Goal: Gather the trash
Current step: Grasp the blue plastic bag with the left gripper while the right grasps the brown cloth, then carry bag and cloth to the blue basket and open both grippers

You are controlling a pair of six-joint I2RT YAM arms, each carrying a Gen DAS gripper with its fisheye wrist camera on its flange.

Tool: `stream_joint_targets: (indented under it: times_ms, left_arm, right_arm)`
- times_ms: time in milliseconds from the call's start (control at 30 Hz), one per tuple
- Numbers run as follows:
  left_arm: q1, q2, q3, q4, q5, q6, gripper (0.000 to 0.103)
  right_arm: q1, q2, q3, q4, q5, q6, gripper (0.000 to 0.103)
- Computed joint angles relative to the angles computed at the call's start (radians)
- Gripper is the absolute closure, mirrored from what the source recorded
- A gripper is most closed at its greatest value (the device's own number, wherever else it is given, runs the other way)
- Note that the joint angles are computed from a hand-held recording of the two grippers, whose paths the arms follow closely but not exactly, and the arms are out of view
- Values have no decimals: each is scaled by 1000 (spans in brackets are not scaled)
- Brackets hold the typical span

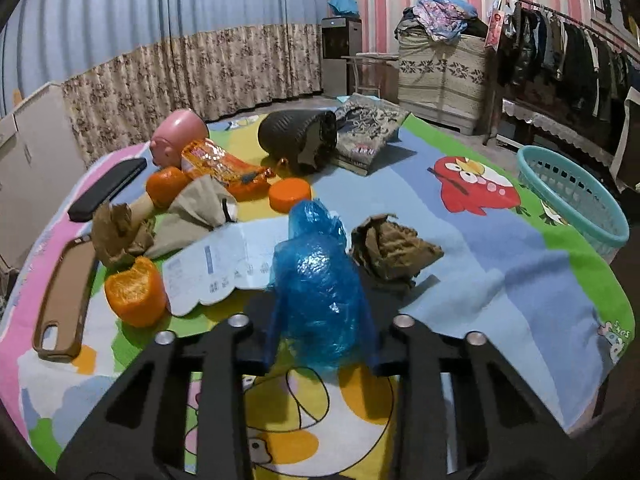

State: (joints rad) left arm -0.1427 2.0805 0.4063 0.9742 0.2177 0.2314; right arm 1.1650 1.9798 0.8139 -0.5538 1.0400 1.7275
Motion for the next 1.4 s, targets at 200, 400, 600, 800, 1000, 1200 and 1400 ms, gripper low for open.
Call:
stream_joint_targets:
  times_ms: [200,400,600,800,1000,1200,1400]
  left_arm:
    - [113,-173,-104,-10,106,61,80]
    - [294,-347,-99,-158,239,117,80]
    - [416,-317,-28,-198,262,145,80]
    - [480,-229,61,-241,256,163,80]
    - [480,-202,87,-242,235,142,80]
    - [399,-227,90,-264,188,98,80]
    - [231,-318,63,-269,134,24,80]
  right_arm:
    - [-14,-7,12,154,-21,-191,4]
    - [-82,85,154,391,-93,-595,4]
    - [-157,256,344,511,-256,-804,5]
    - [-186,358,469,527,-334,-854,16]
    - [-226,374,443,651,-477,-915,55]
    - [-233,273,296,746,-464,-920,55]
    - [-254,-24,53,657,-284,-879,55]
